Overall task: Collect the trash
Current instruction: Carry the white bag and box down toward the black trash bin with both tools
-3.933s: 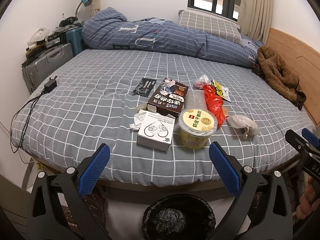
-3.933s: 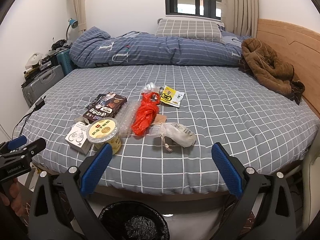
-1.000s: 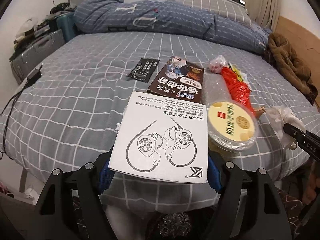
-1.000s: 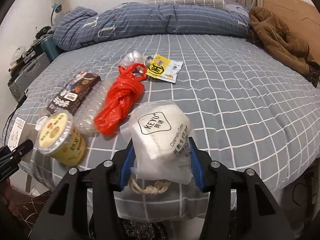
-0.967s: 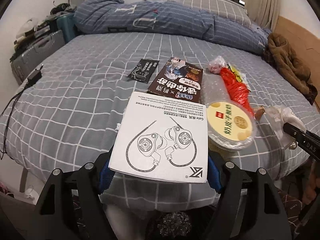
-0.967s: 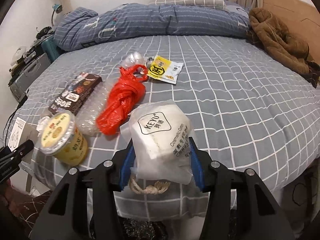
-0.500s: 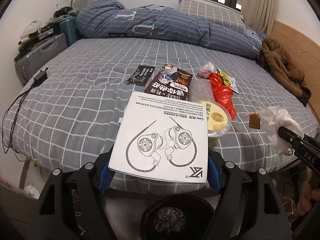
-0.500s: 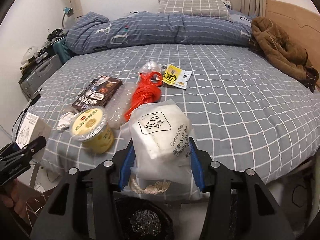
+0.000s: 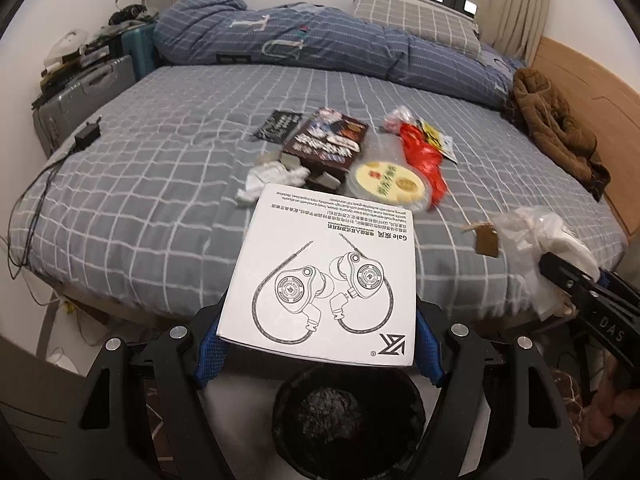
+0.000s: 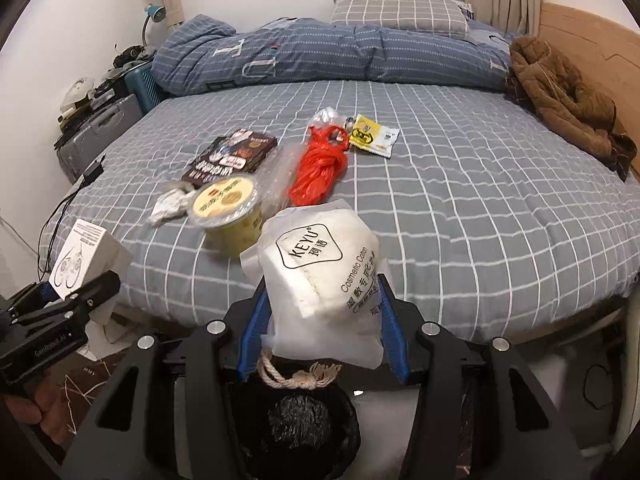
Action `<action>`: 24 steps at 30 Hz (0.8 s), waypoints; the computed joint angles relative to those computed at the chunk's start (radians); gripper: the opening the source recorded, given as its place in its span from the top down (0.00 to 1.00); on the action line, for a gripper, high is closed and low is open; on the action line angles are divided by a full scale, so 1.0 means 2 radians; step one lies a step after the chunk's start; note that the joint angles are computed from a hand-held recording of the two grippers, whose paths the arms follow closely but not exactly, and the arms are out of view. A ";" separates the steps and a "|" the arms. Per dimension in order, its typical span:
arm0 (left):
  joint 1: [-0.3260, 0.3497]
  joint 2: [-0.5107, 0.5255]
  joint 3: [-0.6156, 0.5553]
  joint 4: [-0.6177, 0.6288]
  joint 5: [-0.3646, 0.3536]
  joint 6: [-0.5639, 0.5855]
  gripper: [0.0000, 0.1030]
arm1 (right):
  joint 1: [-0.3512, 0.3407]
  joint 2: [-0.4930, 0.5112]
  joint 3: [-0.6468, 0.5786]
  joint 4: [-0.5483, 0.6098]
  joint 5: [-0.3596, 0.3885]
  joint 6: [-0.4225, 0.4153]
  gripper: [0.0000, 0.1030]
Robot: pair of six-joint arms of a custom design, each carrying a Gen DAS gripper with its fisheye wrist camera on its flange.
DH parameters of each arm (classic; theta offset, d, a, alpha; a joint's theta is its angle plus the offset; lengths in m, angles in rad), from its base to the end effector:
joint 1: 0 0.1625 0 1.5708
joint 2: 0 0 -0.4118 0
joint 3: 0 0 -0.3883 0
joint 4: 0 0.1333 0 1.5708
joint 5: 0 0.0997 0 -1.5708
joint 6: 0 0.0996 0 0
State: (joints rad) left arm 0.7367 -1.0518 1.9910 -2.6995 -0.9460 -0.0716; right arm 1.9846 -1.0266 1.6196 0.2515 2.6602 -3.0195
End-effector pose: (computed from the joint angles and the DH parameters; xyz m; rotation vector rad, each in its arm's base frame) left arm -0.2762 -0.5092 0.1461 0.8928 2.4416 -0.5892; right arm 0.2388 -0.4317 0.1971 -0.1678 -2.0817 1.0722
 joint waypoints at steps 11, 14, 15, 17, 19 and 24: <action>-0.005 -0.028 0.040 0.031 -0.007 -0.032 0.29 | 0.019 0.037 0.006 0.048 0.002 0.067 0.54; -0.002 -0.031 0.047 0.038 -0.007 -0.036 0.29 | 0.017 0.045 0.009 0.058 -0.006 0.083 0.54; -0.001 -0.032 0.049 0.040 -0.007 -0.038 0.29 | 0.016 0.046 0.011 0.059 -0.009 0.086 0.54; 0.004 -0.034 0.051 0.047 -0.012 -0.043 0.29 | 0.012 0.049 0.015 0.065 -0.017 0.100 0.54; 0.008 -0.034 0.055 0.051 -0.013 -0.047 0.29 | 0.008 0.054 0.020 0.070 -0.025 0.112 0.54; 0.018 -0.029 0.063 0.057 -0.016 -0.051 0.29 | -0.004 0.067 0.028 0.071 -0.035 0.126 0.54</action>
